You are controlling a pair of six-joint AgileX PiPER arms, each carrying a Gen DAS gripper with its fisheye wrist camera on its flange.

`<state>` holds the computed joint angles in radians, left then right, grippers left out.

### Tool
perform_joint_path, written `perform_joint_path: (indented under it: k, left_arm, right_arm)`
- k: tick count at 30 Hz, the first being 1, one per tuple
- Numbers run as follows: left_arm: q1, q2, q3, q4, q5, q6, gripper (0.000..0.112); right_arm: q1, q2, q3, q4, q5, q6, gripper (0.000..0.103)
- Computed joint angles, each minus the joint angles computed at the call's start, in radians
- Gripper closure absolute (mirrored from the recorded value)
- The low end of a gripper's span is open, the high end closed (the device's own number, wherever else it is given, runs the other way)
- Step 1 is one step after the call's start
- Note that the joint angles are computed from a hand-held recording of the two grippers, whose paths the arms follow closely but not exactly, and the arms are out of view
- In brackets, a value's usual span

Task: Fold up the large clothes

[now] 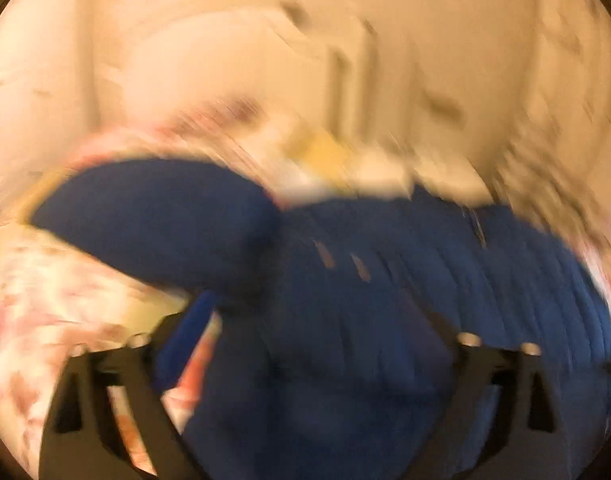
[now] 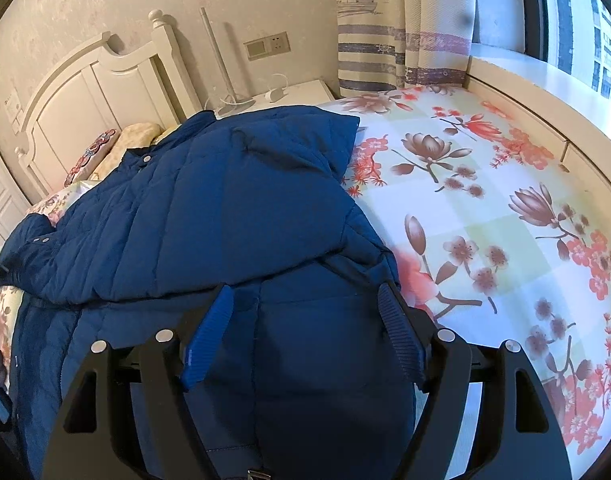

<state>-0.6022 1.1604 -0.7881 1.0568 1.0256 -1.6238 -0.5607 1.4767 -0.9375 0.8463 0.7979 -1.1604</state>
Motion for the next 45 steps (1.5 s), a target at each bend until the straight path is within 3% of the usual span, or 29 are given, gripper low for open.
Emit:
perform_joint_path:
  k: [1,3,7,10,11,14,15,20,23,25,29,34,37,40,43,45]
  left_arm:
    - [-0.055,-0.040,0.012,0.056,0.050,-0.067,0.012]
    - [-0.105,-0.063,0.009,0.096,0.053,-0.081,0.012]
    - [0.069,0.111,-0.091,-0.095,-0.160,0.209,0.014]
    - [0.184,0.209,-0.059,-0.248,-0.346,0.340,0.030]
    - [0.195,0.227,-0.048,-0.254,-0.369,0.345,0.030]
    - [0.215,0.238,-0.013,-0.264,-0.423,0.373,0.020]
    - [0.220,0.249,-0.017,-0.288,-0.440,0.411,0.011]
    - [0.131,0.316,-0.066,-0.229,-0.309,0.357,0.011]
    - [0.155,0.300,-0.069,-0.264,-0.330,0.394,0.011]
    - [0.175,0.274,-0.060,-0.290,-0.353,0.421,0.011]
    - [0.178,0.274,-0.063,-0.294,-0.355,0.425,0.011]
    - [0.172,0.280,-0.070,-0.291,-0.339,0.426,0.011]
    - [0.173,0.280,-0.070,-0.294,-0.345,0.427,0.011]
    - [0.174,0.276,-0.067,-0.297,-0.349,0.427,0.011]
    - [0.175,0.277,-0.067,-0.298,-0.350,0.428,0.011]
    - [0.172,0.284,-0.075,-0.298,-0.341,0.431,0.011]
  right_arm:
    - [0.003,-0.001,0.001,-0.003,-0.004,0.002,0.031]
    - [0.005,-0.002,0.002,-0.005,-0.009,0.002,0.031]
    - [-0.006,-0.012,0.013,0.020,-0.020,-0.022,0.032]
    - [-0.030,-0.046,0.040,0.070,-0.032,-0.072,0.033]
    - [-0.034,-0.071,0.055,0.084,-0.047,-0.090,0.033]
    - [0.005,-0.133,0.066,0.086,-0.072,-0.146,0.033]
    - [0.034,-0.145,0.060,0.067,-0.088,-0.139,0.033]
    - [0.321,-0.130,-0.025,-0.180,-0.218,0.044,0.033]
    - [0.448,-0.043,-0.086,-0.398,-0.244,0.230,0.033]
    - [0.475,0.082,-0.133,-0.507,-0.220,0.304,0.032]
    - [0.421,0.116,-0.234,-0.490,-0.086,0.352,0.034]
    - [0.403,0.112,-0.322,-0.359,-0.124,0.318,0.034]
    - [0.466,0.220,-0.445,-0.434,-0.135,0.437,0.034]
    - [0.532,0.384,-0.588,-0.666,-0.063,0.658,0.035]
    - [0.531,0.388,-0.620,-0.657,-0.026,0.733,0.036]
    - [0.516,0.361,-0.617,-0.556,-0.022,0.682,0.036]
